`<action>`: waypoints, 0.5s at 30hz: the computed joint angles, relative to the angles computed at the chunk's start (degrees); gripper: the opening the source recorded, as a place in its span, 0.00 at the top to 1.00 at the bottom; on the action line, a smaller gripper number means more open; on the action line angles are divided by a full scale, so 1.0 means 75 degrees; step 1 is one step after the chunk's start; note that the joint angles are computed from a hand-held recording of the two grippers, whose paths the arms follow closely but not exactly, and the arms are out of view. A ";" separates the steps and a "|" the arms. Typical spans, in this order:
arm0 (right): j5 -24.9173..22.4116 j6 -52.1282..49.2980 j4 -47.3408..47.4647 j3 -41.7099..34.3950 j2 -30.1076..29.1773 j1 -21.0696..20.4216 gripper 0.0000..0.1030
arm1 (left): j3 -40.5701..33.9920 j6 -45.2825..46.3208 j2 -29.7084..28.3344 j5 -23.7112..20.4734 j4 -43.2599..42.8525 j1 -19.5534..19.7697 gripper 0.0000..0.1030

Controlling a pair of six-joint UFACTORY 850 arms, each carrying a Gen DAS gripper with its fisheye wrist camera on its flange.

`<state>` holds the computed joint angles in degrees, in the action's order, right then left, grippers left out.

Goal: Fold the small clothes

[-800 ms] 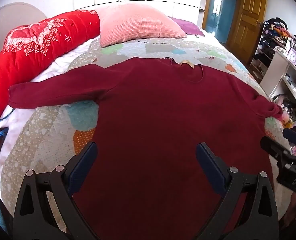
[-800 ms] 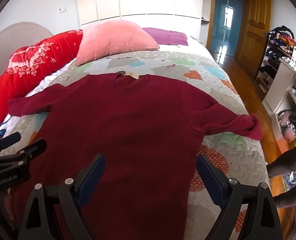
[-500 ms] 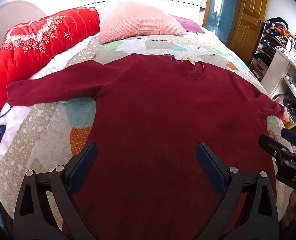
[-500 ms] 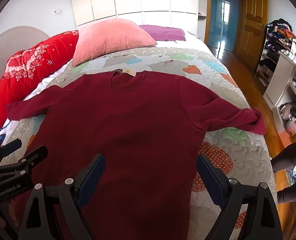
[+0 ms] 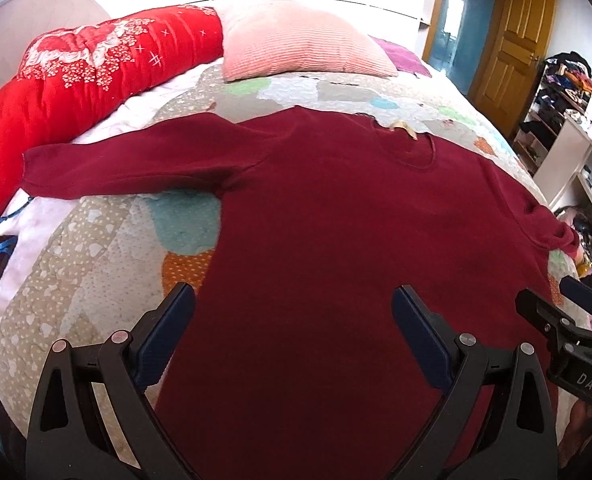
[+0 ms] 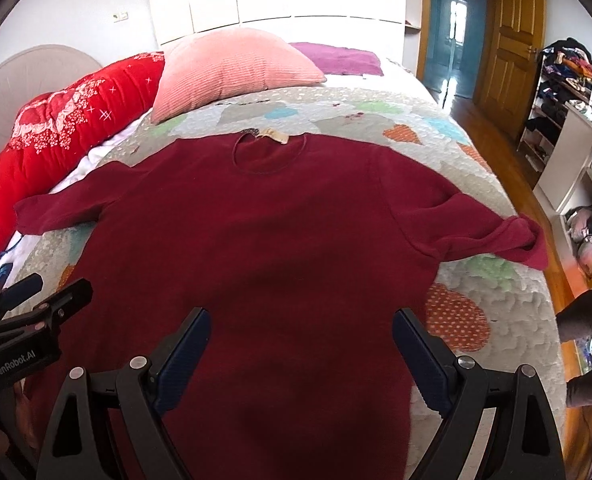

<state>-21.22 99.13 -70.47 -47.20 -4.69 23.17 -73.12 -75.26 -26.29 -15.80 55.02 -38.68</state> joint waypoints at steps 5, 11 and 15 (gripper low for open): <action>0.0009 -0.0049 -0.0036 -0.0230 -0.0275 0.0054 0.12 | -0.0043 0.0270 -0.0061 0.0014 -0.0288 0.0155 0.04; 0.0430 0.0224 -0.0027 -0.0362 -0.0405 -0.0005 0.12 | -0.0030 0.0152 -0.0086 0.0000 -0.0189 0.0281 0.04; 0.0392 0.0330 -0.0109 -0.0459 -0.0492 0.0014 0.12 | -0.0074 0.0304 -0.0135 0.0046 -0.0357 0.0338 0.04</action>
<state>-18.28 101.61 -71.28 -50.64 -8.38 23.28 -73.67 -72.99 -27.30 -15.45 52.34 -36.14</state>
